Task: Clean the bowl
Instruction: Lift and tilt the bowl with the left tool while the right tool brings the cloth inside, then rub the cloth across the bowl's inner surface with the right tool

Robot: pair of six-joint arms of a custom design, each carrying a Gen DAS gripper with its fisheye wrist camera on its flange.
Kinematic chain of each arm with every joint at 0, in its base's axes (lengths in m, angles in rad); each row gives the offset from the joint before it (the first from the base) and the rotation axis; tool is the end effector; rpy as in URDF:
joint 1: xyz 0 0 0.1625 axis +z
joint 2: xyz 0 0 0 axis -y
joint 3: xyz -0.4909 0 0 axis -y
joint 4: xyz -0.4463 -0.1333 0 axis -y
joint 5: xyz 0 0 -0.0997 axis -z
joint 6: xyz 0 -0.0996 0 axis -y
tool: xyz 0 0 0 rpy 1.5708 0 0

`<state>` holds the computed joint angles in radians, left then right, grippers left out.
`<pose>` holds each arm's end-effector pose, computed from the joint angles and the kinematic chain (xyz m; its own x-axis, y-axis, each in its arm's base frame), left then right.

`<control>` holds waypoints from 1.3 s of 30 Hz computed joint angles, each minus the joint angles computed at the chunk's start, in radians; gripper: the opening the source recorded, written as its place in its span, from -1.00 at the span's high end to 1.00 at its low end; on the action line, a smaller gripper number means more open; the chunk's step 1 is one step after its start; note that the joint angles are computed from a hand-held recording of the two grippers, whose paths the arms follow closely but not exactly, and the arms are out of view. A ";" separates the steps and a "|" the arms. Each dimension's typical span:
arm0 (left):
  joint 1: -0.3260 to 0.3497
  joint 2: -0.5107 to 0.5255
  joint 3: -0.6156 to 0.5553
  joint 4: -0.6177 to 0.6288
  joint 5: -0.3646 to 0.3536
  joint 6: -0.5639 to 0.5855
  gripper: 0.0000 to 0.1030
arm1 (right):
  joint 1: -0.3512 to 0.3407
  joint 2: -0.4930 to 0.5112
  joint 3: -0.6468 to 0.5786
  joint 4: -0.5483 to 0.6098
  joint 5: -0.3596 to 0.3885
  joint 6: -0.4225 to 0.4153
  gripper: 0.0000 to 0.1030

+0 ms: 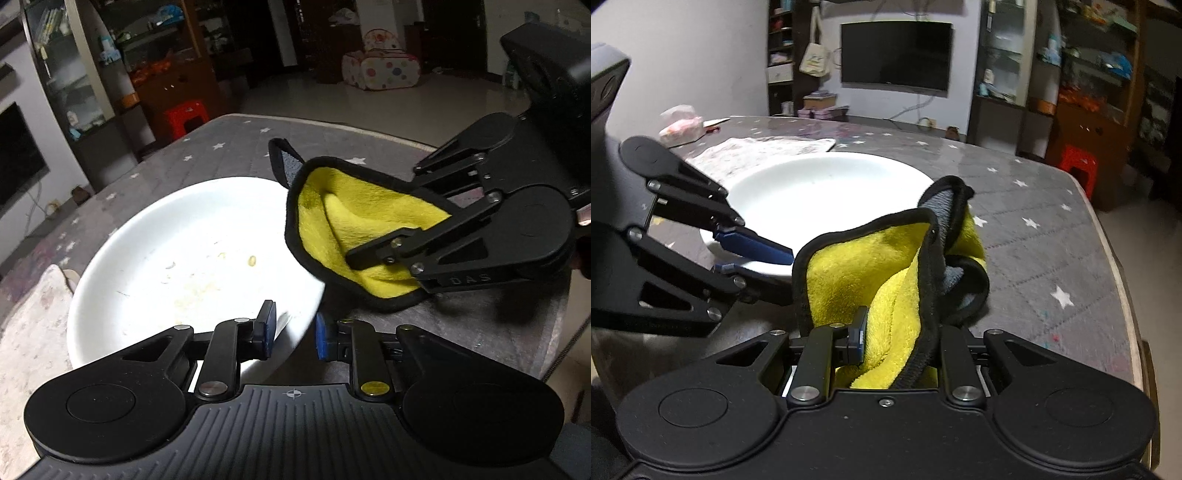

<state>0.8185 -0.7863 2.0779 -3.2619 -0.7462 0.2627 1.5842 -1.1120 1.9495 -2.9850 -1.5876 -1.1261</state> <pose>-0.2510 -0.5703 0.0574 -0.5036 0.4213 -0.7543 0.7873 0.5832 -0.2000 0.1404 -0.6522 0.2419 -0.4200 -0.7585 0.4983 -0.9075 0.3567 -0.2219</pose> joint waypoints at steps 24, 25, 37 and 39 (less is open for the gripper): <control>0.022 -0.075 0.020 0.135 -0.074 0.004 0.53 | -0.003 0.125 -0.159 0.034 0.064 -0.197 0.61; 0.016 -0.066 0.016 0.140 -0.055 0.007 0.51 | -0.005 0.124 -0.159 0.035 0.067 -0.195 0.61; 0.043 0.018 -0.091 0.106 -0.050 0.101 0.48 | -0.007 0.097 -0.126 0.041 0.069 -0.220 0.61; 0.047 0.017 -0.089 0.089 -0.056 0.126 0.48 | -0.008 0.088 -0.114 0.042 0.073 -0.230 0.61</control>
